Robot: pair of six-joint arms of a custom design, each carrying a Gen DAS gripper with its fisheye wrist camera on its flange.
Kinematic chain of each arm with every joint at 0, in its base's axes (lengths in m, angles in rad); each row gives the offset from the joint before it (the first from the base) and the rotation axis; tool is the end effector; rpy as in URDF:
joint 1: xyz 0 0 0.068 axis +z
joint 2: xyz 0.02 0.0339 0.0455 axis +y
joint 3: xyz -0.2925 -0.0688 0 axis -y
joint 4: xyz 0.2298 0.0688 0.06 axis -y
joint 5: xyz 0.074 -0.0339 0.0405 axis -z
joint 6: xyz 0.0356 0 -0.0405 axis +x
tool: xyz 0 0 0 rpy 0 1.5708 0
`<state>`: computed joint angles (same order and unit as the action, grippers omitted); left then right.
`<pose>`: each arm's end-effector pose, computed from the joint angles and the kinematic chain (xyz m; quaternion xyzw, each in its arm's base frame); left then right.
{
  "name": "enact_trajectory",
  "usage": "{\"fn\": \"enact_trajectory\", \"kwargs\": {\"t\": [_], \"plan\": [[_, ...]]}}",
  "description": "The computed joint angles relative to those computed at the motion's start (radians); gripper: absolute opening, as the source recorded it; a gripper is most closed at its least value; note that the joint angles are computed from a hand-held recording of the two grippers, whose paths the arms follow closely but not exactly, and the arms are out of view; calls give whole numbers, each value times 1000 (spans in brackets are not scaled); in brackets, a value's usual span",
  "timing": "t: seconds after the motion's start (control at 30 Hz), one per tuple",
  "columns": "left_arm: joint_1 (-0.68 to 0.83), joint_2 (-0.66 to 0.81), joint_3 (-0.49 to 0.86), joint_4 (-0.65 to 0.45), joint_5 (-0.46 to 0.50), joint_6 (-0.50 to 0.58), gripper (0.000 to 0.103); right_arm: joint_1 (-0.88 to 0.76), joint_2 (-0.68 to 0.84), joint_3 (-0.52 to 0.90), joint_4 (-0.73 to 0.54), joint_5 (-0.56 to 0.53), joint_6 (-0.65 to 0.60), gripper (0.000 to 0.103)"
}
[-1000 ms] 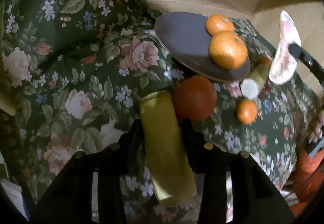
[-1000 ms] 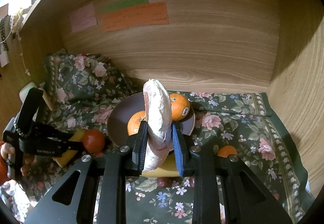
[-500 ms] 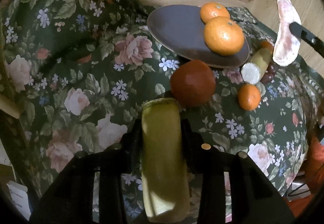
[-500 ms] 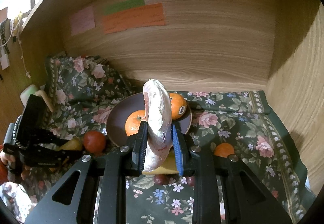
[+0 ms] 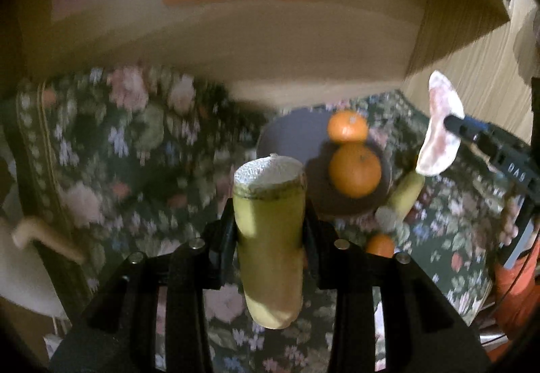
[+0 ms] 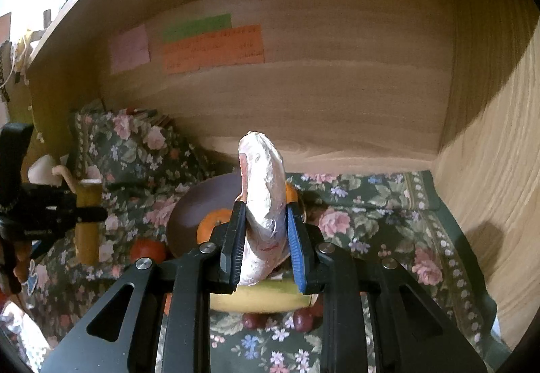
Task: Organize fruits
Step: 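Lift the banana and grapefruit segment and carry both over the dark plate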
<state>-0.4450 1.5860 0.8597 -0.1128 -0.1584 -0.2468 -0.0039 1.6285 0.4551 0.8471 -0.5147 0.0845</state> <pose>0.2814 -0.1280 0.2170 0.0639 0.9291 -0.0514 0.3605 0.2806 0.0164 0.1832 -0.1135 0.7916 0.2294 0.5549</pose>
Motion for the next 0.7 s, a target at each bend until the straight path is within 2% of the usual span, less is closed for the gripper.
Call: {"fn": "enact_trajectory", "kwargs": {"t": [0.27, 0.47, 0.7], "plan": [[1, 89, 149, 5, 38, 53, 35, 17, 20, 67, -46, 12, -9, 22], [11, 245, 298, -8, 73, 84, 35, 42, 56, 141, -103, 38, -35, 22], [15, 418, 454, -44, 91, 98, 35, 102, 126, 285, -258, 113, -134, 22]]}}
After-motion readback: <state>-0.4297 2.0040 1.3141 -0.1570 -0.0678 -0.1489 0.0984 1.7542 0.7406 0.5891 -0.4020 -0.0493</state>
